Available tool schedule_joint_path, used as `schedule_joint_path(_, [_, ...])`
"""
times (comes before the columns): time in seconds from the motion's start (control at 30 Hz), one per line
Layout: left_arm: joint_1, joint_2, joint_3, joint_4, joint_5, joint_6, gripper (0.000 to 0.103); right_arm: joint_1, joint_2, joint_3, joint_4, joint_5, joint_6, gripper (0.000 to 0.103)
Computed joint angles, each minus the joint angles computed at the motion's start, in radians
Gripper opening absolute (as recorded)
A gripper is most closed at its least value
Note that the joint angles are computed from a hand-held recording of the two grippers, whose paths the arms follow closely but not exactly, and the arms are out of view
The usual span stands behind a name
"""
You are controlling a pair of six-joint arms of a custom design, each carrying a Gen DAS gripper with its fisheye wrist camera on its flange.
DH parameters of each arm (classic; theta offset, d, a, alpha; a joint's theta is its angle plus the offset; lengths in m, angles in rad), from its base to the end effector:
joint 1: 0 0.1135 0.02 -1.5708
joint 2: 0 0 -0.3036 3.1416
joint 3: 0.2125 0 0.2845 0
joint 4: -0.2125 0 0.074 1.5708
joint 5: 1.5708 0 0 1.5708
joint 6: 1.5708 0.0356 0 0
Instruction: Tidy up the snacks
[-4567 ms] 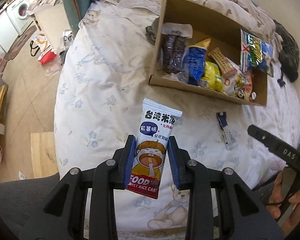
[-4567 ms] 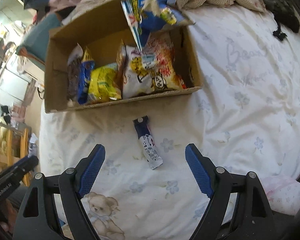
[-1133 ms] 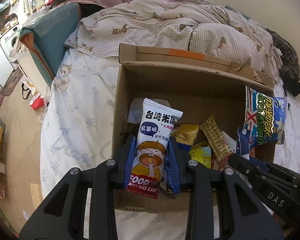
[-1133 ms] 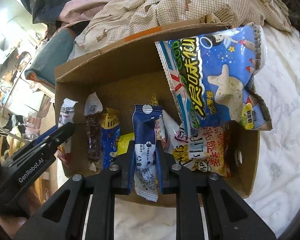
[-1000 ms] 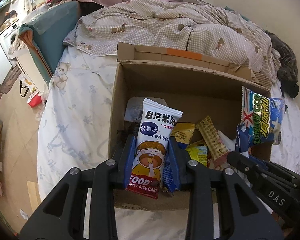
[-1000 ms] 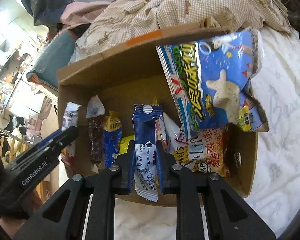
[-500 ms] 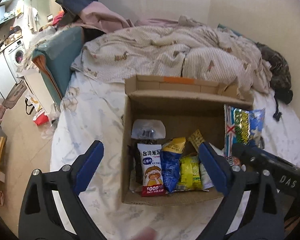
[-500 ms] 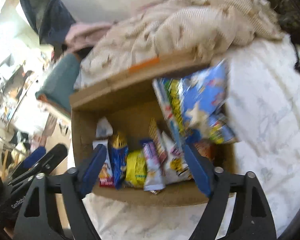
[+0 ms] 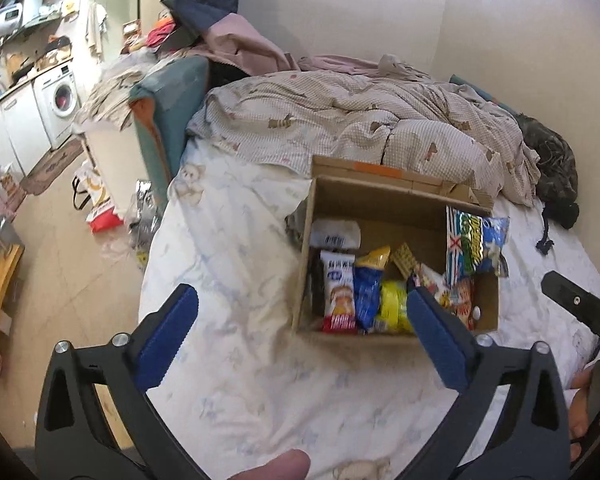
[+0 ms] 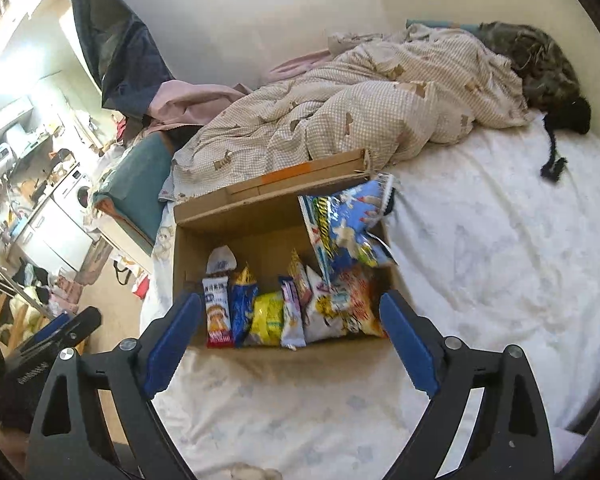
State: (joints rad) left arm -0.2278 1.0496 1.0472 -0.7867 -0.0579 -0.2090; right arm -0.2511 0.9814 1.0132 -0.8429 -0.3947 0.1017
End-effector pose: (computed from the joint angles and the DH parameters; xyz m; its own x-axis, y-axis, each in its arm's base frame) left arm 0.2189 -0.0486 0.3584 -0.7149 -0.0469 -0.6977 0.0383 0.9936 -0.1060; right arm 0.1980 -0.0367 0.3572 -0.7014 0.2767 -0.6568 0.0443 0.9367 0.3473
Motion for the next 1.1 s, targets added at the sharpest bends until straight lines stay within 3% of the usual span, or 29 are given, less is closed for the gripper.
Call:
schedule_joint_path(0.23, [-0.002, -0.145, -0.079, -0.078, 0.001, 0.005, 0.103, -0.031, -0.138, -0.073, -0.085, -0.005, -0.028, 0.102])
schedule_joint_path(0.43, [-0.014, -0.204, -0.122, -0.106, 0.044, -0.045, 0.103, 0.069, -0.256, -0.141, -0.063, 0.108, -0.021, 0.103])
schedule_joint_path(0.5, [-0.039, -0.213, -0.138, -0.1, 0.019, -0.063, 0.103, 0.105, -0.285, -0.161, -0.038, 0.157, -0.01, 0.103])
schedule_joint_path(0.7, [-0.175, -0.218, -0.163, -0.022, -0.178, -0.074, 0.103, 0.232, -0.314, -0.199, 0.026, 0.316, 0.024, 0.103])
schedule_joint_path(1.1, [-0.189, -0.199, -0.172, -0.023, -0.177, -0.077, 0.103, 0.318, -0.282, -0.218, 0.038, 0.375, 0.079, 0.103])
